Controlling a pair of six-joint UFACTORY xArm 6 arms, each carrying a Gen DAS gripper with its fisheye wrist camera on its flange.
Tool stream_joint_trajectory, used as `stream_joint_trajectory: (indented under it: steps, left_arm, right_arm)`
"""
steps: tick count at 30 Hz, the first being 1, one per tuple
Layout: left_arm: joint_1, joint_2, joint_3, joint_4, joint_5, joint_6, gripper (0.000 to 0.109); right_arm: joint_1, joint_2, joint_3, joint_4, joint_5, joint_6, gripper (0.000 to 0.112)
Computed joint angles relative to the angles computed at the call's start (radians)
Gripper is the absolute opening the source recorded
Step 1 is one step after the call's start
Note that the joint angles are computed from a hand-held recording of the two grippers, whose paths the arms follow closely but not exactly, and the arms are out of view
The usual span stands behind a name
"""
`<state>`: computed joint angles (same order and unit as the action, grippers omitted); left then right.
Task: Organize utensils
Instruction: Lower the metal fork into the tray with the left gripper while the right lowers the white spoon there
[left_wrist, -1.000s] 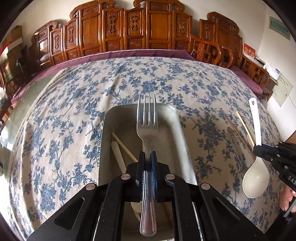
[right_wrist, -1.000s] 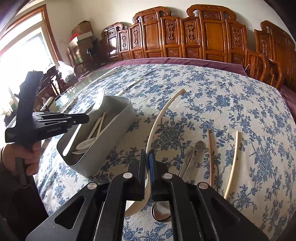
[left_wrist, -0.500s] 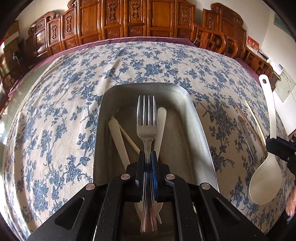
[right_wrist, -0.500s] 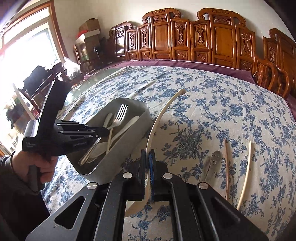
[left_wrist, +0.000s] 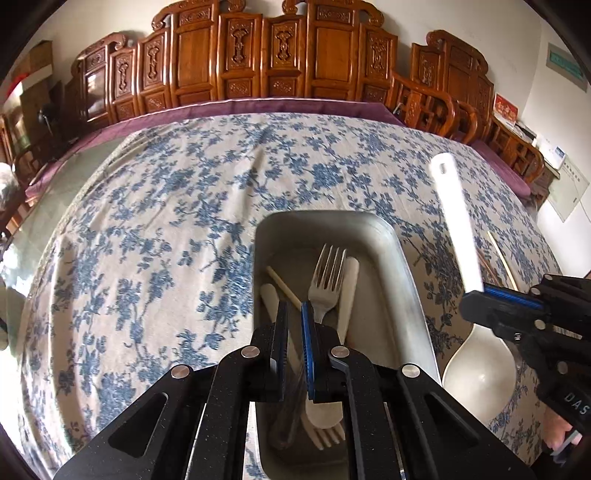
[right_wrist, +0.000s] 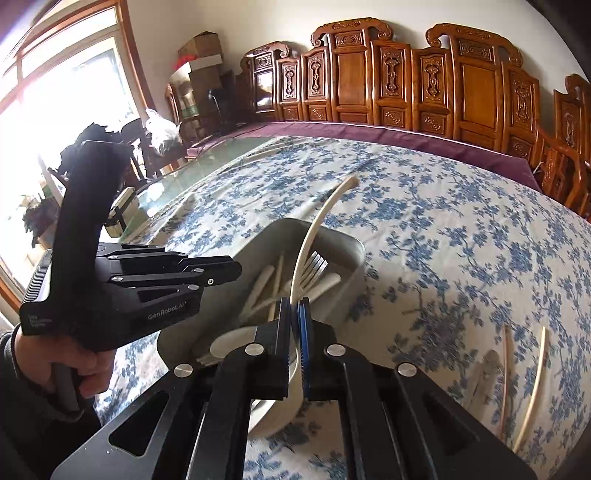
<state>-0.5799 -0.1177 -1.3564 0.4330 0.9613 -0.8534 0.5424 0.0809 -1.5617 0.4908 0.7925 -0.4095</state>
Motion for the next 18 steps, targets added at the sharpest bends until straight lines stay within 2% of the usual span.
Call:
stream_joint_trajectory:
  steps: [4, 10, 18]
  left_arm:
    - [0.015, -0.024, 0.015, 0.01, 0.0, -0.006, 0.006]
    - [0.025, -0.039, 0.024, 0.016, -0.002, -0.012, 0.006]
    - [0.023, -0.04, 0.021, 0.03, 0.011, -0.025, 0.006]
  right_arm:
    - [0.022, 0.013, -0.019, 0.038, -0.039, -0.023, 0.005]
    - [0.031, 0.024, -0.027, 0.077, -0.007, -0.051, 0.005]
    - [0.049, 0.037, 0.013, 0.047, 0.01, -0.034, 0.005]
